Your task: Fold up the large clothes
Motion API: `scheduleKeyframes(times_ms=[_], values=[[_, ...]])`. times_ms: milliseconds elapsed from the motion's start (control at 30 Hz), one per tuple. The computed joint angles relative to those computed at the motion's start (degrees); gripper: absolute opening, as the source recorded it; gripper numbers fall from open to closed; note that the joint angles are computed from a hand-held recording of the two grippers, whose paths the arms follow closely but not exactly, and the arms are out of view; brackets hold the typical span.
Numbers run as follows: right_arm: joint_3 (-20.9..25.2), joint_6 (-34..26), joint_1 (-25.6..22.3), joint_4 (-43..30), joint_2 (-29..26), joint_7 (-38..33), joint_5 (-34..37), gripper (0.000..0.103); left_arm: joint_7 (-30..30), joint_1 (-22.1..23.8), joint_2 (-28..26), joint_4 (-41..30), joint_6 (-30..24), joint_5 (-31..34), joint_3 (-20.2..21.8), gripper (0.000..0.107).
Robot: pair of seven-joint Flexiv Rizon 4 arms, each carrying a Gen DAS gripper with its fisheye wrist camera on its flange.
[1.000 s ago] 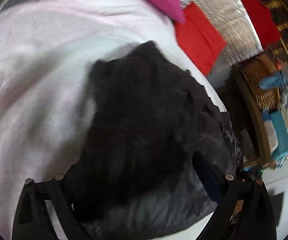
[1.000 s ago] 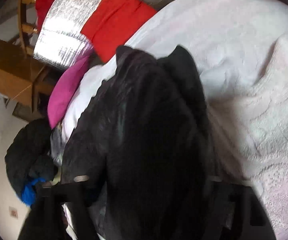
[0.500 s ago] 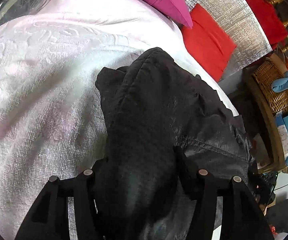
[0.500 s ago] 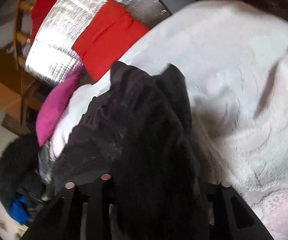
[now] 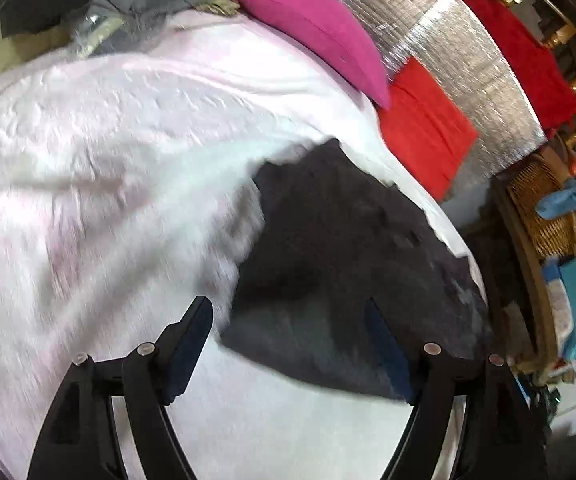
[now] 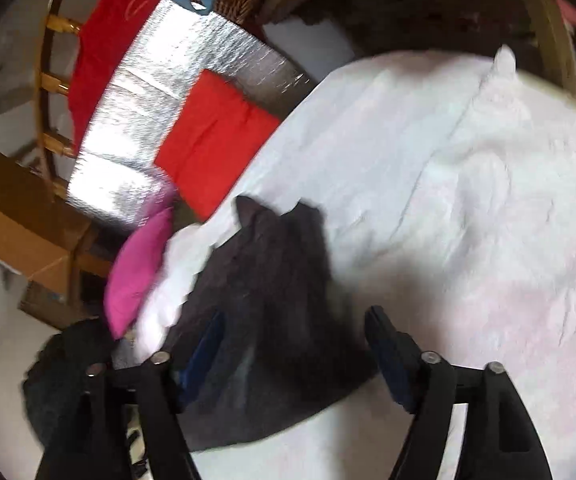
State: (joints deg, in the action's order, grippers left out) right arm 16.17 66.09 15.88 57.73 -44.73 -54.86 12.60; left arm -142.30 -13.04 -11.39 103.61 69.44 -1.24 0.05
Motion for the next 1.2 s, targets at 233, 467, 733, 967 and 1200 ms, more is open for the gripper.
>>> scheduleKeyframes(times_ms=[233,467,733,967,1200], values=[[7.98,-5.31,-1.69,-1.52,-1.7,-3.92,11.27,0.08,4.38,0.82,-2.55,6.6,8.55,-17.37,-7.13,0.08],[0.67,-8.51,4.71,-9.41,-7.66,3.28,7.2,0.08,-9.25,-4.27,-8.23,1.07,12.04,-9.56,1.77,0.084],[-4.08,-2.68,7.42,-11.13,-9.57,9.29,-0.07,0.044,-5.74,-2.3,-11.1,1.05,22.48,-13.08,0.07,0.048],[-3.03,-6.93,6.64,-10.63,-9.63,10.42,-4.5,0.043,-8.47,-8.33,-12.31,-4.9,10.03,-6.43,8.65,0.057],[0.61,-9.42,2.89,-7.21,-5.32,6.31,0.56,0.062,-5.81,-1.4,-7.58,2.39,12.85,-13.13,-0.29,0.077]])
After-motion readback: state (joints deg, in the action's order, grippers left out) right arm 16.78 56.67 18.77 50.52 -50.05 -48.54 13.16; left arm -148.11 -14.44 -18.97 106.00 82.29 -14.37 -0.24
